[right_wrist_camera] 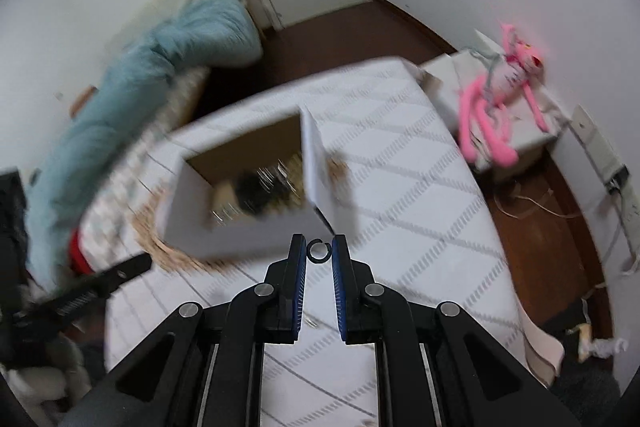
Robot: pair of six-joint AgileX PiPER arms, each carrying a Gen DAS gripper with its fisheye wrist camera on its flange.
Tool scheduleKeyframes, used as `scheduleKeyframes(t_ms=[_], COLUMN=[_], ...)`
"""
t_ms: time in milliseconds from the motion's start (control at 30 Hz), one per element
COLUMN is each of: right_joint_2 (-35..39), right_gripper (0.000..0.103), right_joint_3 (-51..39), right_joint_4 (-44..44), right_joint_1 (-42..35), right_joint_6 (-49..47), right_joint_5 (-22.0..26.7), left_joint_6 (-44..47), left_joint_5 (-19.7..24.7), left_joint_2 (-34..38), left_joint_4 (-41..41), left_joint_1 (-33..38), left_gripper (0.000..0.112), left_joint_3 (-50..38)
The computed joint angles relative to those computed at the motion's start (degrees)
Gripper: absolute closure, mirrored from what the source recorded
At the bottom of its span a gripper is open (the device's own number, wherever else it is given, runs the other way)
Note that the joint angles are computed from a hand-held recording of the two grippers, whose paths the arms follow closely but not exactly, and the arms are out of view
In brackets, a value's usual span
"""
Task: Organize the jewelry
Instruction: 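Carry the ring and earring into the box and open both tools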
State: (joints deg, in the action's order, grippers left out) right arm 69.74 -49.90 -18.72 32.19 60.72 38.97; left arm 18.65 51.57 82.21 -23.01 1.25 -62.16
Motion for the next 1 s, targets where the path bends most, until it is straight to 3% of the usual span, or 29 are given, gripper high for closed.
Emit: scheduleKeyframes(t_ms=[167, 300, 567, 600, 633, 667, 700, 733, 767, 867, 933, 1000], right_joint_2=[10.7, 21.6, 37.3, 37.7, 37.9, 38.2, 38.0, 37.7, 37.5, 35.7, 34.1, 33.0], right_gripper=[0.090, 0.090, 0.088, 0.082, 0.078, 0.069, 0.068, 0.069, 0.068, 0.068, 0.061, 0.033], right_joint_3=[-13.7, -24.7, -38.3, -38.6, -38.8, -39.2, -39.2, -38.8, -38.9, -38.3, -37.3, -36.9], right_joint_4=[13.4, 24.4, 38.6, 38.5, 38.0, 37.5, 36.9, 37.1, 36.5, 30.4, 25.9, 17.9], right_joint_1=[-6.3, -10.6, -16.6, -16.7, -16.8, -16.9, -17.0, -17.2, -17.3, -16.3, -15.3, -13.1], right_joint_6=[-19.8, -32.3, -43.6, -43.3, -42.9, -42.3, -41.8, -41.9, -41.7, -38.2, -35.6, -30.8], right_joint_5=[-0.1, 3.7, 10.8, 10.9, 10.6, 10.5, 10.2, 9.9, 10.3, 10.6, 11.1, 13.2], left_joint_6=[-1.5, -3.4, -8.5, -9.0, -9.5, -9.9, -10.1, -10.4, -11.2, -11.4, -11.9, -12.3], left_joint_5=[4.3, 8.9, 15.5, 15.7, 15.7, 15.1, 14.1, 13.6, 12.7, 10.1, 8.1, 6.0], left_joint_2=[8.4, 16.9, 26.3, 26.8, 26.9, 26.6, 25.9, 25.7, 25.0, 23.1, 21.8, 20.5], left_joint_4=[0.7, 1.5, 5.5, 6.4, 7.3, 8.5, 9.1, 9.6, 10.6, 11.9, 13.2, 14.4], left_joint_1=[-1.6, -3.0, -4.0, -4.0, -4.1, -4.3, -4.3, -4.3, -4.3, -3.8, -3.8, -3.9], left_gripper=[0.103, 0.103, 0.101, 0.101, 0.098, 0.086, 0.077, 0.055, 0.042, 0.040, 0.035, 0.018], left_joint_3=[-11.7, -21.9, -33.7, -34.3, -34.5, -34.2, -33.4, -33.2, -32.4, -29.9, -28.0, -25.7])
